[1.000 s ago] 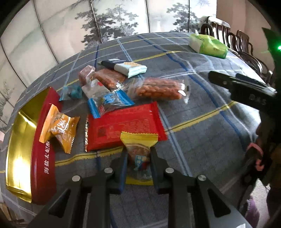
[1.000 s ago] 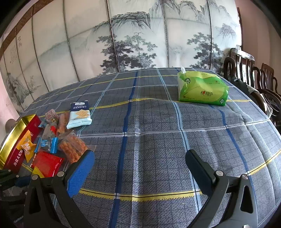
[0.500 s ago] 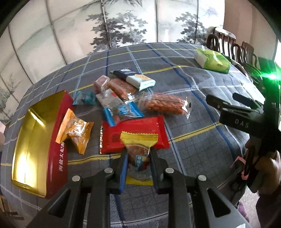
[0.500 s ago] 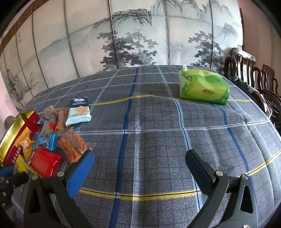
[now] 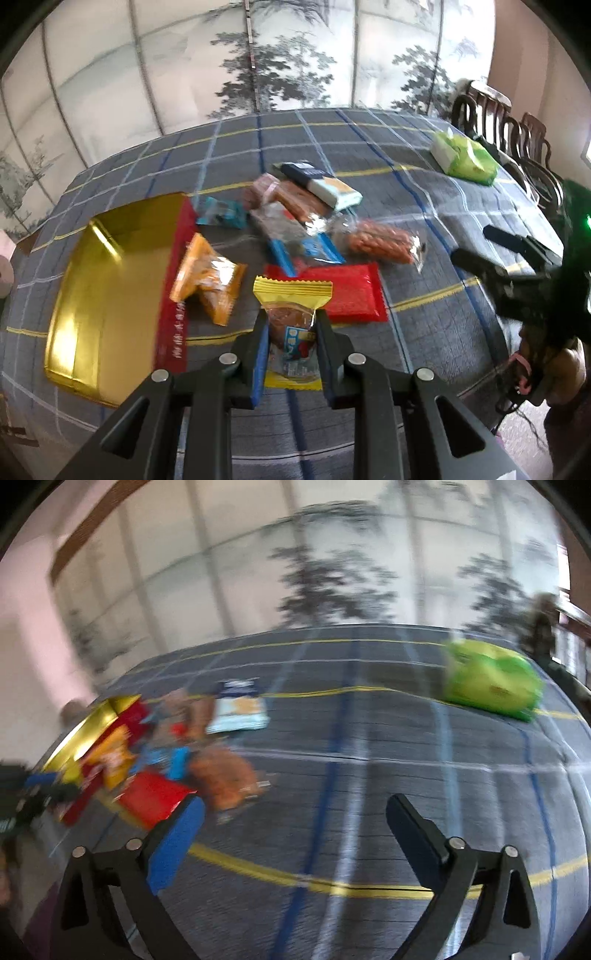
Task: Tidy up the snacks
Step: 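Carry the yellow snack over the gold tin with the left gripper while the right gripper grasps the red bar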
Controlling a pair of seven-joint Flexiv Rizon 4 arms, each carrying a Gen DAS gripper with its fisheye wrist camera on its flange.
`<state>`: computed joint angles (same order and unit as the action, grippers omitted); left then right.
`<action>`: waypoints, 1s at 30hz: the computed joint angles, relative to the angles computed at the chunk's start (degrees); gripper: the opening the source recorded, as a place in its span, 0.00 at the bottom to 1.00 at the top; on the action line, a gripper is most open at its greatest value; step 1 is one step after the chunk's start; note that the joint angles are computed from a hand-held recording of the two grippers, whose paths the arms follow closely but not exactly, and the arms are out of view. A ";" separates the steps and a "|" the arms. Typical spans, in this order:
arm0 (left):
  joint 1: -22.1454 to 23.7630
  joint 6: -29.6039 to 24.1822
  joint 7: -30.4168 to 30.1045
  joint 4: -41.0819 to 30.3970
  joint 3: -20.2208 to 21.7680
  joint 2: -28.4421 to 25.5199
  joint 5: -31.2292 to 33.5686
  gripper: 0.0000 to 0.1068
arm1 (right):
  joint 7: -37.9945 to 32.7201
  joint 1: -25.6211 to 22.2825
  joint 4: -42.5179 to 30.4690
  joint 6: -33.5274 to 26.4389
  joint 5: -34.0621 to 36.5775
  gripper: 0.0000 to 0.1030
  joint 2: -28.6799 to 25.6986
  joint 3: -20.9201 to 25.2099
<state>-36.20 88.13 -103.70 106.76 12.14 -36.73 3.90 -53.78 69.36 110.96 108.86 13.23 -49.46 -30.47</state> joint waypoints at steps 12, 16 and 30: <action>3.56 1.53 0.08 4.08 0.43 4.87 -0.37 0.22 | -21.05 -26.94 -16.10 -23.71 -31.46 0.91 3.73 33.20; 6.45 1.23 1.15 4.96 -1.07 5.90 -0.98 0.22 | -25.76 -33.33 -22.38 -32.36 -33.41 0.87 0.29 42.18; 12.85 0.93 5.14 5.01 -3.78 5.90 -3.40 0.22 | -35.13 -34.42 -34.74 -48.53 -26.80 0.77 -4.85 45.90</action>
<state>-23.36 89.07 -98.56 111.78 8.36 -30.84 0.50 -88.92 34.94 76.22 60.33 -13.58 -54.31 15.43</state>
